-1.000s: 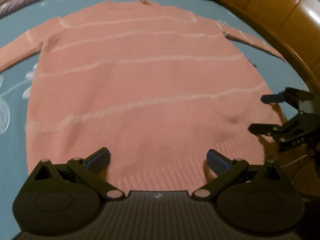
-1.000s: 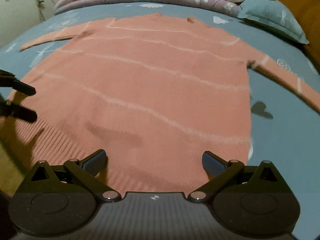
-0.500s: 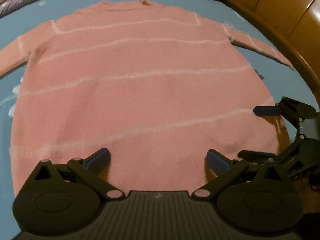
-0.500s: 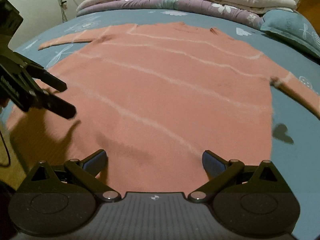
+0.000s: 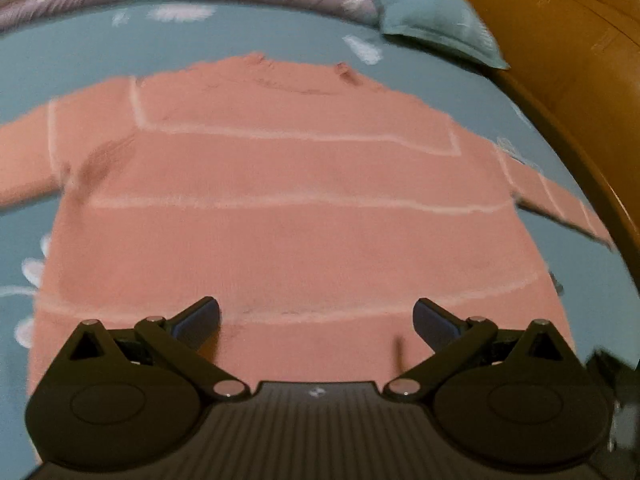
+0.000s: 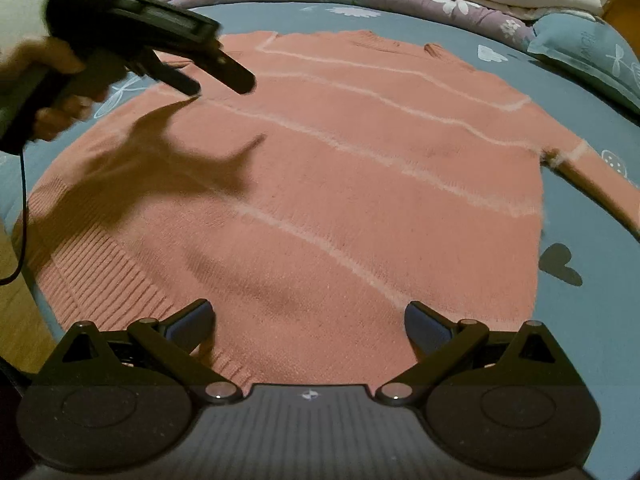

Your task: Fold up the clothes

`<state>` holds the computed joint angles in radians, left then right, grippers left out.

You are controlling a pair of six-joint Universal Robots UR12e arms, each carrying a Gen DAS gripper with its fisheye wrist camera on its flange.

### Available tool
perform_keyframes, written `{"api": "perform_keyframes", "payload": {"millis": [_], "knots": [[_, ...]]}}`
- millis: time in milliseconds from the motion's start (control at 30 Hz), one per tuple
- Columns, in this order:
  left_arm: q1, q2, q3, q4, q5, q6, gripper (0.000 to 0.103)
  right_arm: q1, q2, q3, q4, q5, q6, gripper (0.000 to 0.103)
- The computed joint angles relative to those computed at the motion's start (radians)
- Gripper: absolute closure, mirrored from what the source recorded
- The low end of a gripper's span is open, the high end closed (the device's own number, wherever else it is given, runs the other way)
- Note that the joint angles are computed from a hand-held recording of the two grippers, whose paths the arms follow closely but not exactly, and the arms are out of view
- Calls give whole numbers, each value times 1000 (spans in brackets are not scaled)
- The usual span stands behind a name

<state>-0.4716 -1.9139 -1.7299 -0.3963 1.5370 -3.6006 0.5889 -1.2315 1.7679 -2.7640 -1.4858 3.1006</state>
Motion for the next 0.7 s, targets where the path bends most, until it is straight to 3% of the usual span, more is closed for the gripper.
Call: {"api": "perform_keyframes", "payload": {"millis": [133,200,333,433,700], "knots": [[22,18,-60,70,-30,-127,1,2,0,-4,9,0,6,0],[25,41,-77,45,0,-159,1,1,1,-6,13,-1,10,0],[27,67,-81,-7,30,-144,1,3,7,-17,22,-5,11,0],[36,69,-97,8,-9,-146,1,2,11,-25,34,-5,11,0],[50,103,-133,59,5,-134,1,24,22,-73,124,-69,91,0]]}}
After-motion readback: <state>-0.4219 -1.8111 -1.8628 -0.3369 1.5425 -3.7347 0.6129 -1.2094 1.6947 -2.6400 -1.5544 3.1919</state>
